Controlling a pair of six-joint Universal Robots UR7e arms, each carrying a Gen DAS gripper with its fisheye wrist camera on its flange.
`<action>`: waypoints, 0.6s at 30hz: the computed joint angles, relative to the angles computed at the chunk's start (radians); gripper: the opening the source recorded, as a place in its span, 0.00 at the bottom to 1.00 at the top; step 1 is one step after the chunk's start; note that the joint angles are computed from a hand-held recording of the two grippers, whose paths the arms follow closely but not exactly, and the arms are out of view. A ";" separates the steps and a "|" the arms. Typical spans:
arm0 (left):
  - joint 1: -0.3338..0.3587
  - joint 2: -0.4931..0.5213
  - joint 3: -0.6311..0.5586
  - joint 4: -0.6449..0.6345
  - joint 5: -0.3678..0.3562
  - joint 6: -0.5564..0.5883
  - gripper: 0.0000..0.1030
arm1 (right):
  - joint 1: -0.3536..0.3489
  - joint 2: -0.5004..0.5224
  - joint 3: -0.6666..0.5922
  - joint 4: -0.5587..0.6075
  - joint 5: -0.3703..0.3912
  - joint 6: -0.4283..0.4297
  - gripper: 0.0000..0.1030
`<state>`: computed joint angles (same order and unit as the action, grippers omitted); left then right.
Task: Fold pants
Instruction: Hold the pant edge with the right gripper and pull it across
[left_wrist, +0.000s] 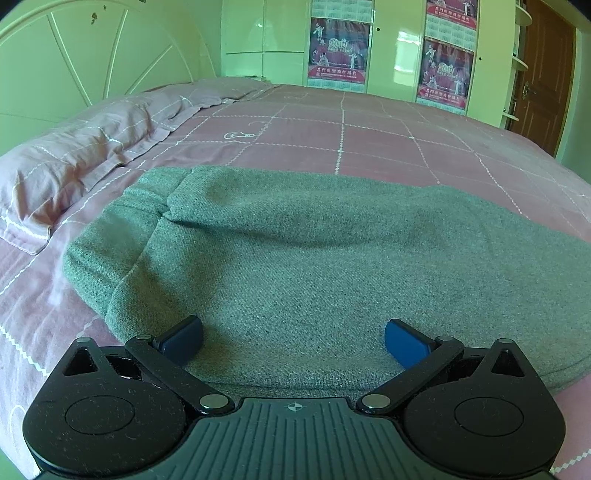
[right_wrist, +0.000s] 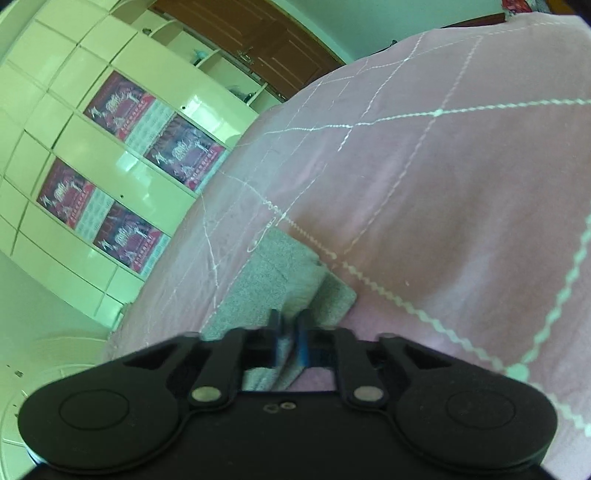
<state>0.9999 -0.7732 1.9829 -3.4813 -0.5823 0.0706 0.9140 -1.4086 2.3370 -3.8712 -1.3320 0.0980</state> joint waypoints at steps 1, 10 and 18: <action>-0.001 0.001 0.000 0.000 0.001 -0.001 1.00 | 0.007 -0.005 0.004 -0.015 0.006 -0.022 0.00; 0.001 -0.003 0.006 -0.008 -0.006 0.001 1.00 | -0.022 0.009 -0.001 0.024 -0.039 0.062 0.00; 0.000 -0.002 0.005 -0.007 -0.005 -0.002 1.00 | -0.101 0.011 0.058 -0.089 0.076 0.187 0.20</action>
